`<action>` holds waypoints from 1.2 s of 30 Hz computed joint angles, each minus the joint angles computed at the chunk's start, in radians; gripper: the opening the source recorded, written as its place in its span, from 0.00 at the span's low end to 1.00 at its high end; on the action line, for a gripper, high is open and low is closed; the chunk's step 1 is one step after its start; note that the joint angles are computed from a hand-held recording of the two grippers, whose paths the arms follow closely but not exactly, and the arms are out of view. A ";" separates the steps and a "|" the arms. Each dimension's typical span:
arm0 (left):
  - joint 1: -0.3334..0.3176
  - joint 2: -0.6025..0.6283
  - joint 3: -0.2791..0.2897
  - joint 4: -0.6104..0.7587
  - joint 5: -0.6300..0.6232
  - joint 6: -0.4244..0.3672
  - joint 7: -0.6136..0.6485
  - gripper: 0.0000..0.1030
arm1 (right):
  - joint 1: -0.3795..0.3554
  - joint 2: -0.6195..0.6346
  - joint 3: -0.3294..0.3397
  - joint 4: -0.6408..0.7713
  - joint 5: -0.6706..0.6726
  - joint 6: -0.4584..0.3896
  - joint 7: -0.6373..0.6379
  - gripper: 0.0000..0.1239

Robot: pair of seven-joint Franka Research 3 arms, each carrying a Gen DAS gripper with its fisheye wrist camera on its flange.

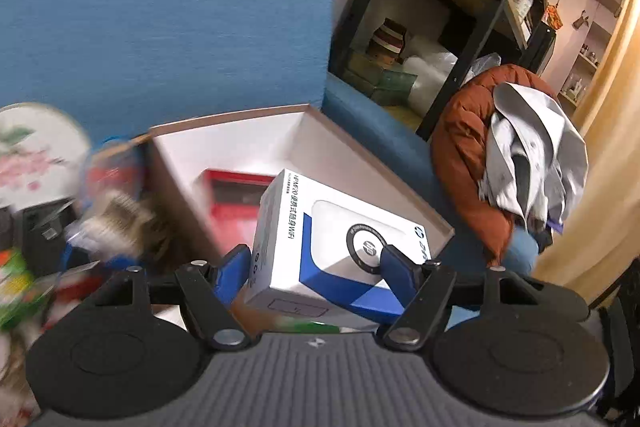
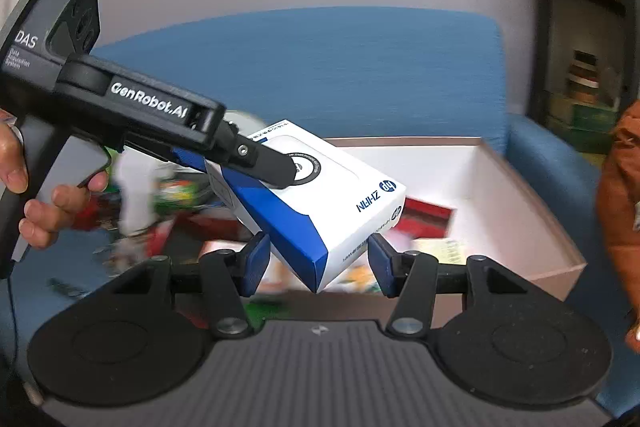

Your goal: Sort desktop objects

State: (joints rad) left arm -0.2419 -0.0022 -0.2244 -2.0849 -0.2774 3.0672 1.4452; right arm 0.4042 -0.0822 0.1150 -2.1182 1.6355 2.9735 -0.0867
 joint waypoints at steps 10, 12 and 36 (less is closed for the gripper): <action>0.018 0.420 -0.024 0.472 0.248 -0.170 -0.212 0.71 | -0.071 0.273 -0.054 0.198 -0.688 0.007 0.702 0.43; 0.011 0.479 -0.018 0.545 0.283 -0.204 -0.252 0.71 | -0.070 0.316 -0.080 0.235 -0.803 -0.024 0.834 0.43; -0.119 0.090 0.146 0.151 0.981 -0.242 -0.871 1.00 | -0.236 0.163 0.159 0.068 -0.742 0.133 0.773 0.78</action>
